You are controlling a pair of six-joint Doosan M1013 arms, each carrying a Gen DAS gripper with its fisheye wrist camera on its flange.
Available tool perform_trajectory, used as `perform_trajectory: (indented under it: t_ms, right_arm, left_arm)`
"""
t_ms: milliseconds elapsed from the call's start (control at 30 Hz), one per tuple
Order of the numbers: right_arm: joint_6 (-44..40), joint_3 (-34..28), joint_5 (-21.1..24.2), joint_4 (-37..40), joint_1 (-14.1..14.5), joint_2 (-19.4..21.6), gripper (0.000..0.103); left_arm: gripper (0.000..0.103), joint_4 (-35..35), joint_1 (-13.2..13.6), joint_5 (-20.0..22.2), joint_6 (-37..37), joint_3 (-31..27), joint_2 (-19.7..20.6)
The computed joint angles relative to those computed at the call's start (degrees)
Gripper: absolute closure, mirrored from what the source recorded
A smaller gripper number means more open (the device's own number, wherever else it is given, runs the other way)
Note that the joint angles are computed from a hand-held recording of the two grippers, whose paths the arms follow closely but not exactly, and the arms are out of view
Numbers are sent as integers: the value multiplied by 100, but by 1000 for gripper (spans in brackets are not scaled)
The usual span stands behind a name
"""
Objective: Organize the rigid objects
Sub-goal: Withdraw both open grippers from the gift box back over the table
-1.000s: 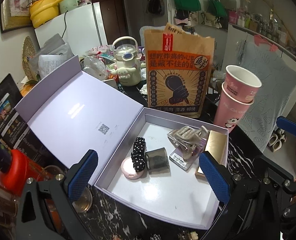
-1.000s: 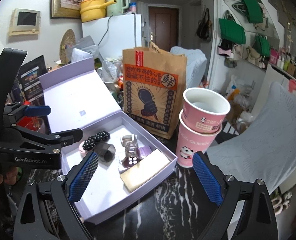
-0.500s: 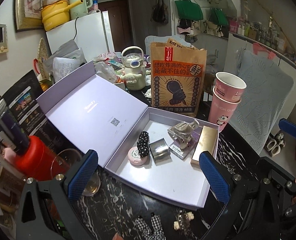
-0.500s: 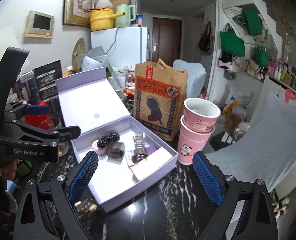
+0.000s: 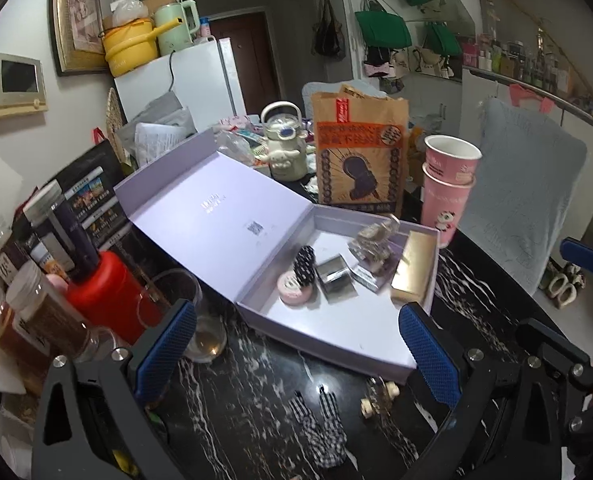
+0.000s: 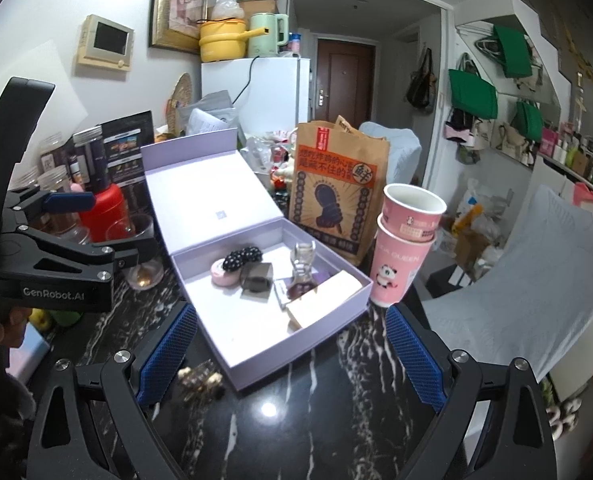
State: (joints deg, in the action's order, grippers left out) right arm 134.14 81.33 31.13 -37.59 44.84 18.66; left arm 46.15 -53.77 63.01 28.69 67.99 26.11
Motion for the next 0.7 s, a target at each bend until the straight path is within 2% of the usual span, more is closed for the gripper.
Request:
perform_trajectory:
  t_ms: [267,700]
  right_arm:
    - [-122,222,-148,231,62,-102,7]
    - [-522,490,-455,872,141,-95,7]
  left_arm:
    - [0,-18,-135,-74,-160,332,-151]
    - [0,-302,-157,-289,-552,938,-403]
